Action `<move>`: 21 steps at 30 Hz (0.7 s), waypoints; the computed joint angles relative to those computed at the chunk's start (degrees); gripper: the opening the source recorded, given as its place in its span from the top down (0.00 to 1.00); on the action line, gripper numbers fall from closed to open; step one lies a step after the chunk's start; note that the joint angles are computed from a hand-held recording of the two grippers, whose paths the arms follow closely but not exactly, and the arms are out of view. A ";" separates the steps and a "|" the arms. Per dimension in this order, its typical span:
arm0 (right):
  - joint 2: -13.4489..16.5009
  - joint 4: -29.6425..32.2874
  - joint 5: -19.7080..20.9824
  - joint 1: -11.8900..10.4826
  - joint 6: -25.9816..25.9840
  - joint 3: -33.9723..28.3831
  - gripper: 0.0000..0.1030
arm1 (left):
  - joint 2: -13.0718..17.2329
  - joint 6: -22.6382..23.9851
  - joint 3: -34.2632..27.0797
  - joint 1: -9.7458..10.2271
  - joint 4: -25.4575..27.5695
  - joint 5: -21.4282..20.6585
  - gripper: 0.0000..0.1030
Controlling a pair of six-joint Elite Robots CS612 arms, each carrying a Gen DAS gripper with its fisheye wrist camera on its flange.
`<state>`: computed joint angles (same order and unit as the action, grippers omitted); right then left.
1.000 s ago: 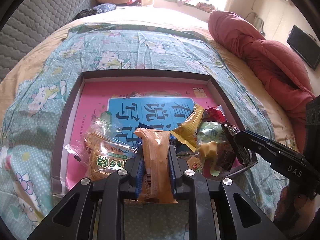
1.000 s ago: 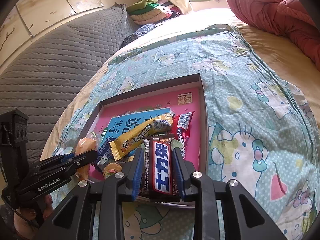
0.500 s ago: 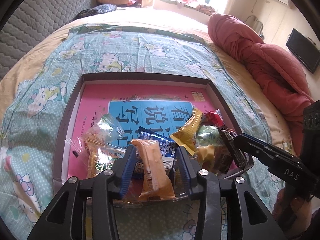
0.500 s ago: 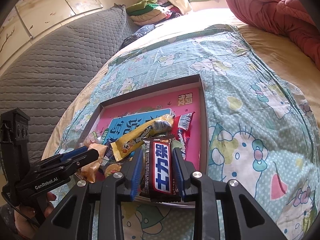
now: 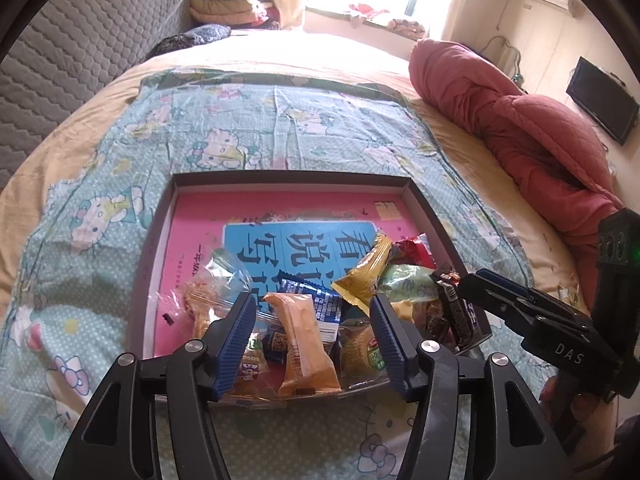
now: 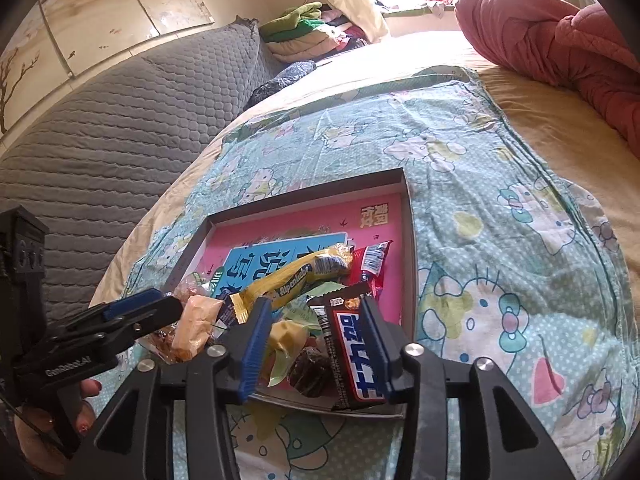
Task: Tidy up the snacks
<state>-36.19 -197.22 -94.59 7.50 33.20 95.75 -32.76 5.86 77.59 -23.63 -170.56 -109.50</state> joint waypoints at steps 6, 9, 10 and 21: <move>-0.25 -0.28 -1.37 -0.01 0.65 0.44 0.50 | -0.25 -0.31 0.03 0.14 -0.40 0.75 0.38; -0.36 -0.12 -1.90 -0.05 1.00 0.58 0.47 | -0.44 -0.33 0.22 0.24 -0.41 1.00 0.36; -0.39 -0.15 -2.02 -0.05 1.06 0.66 0.47 | -0.47 -0.27 0.28 0.29 -0.47 1.08 0.33; -0.79 1.96 -4.18 0.29 0.19 0.59 0.46 | -0.49 0.14 0.87 0.82 0.24 3.88 0.30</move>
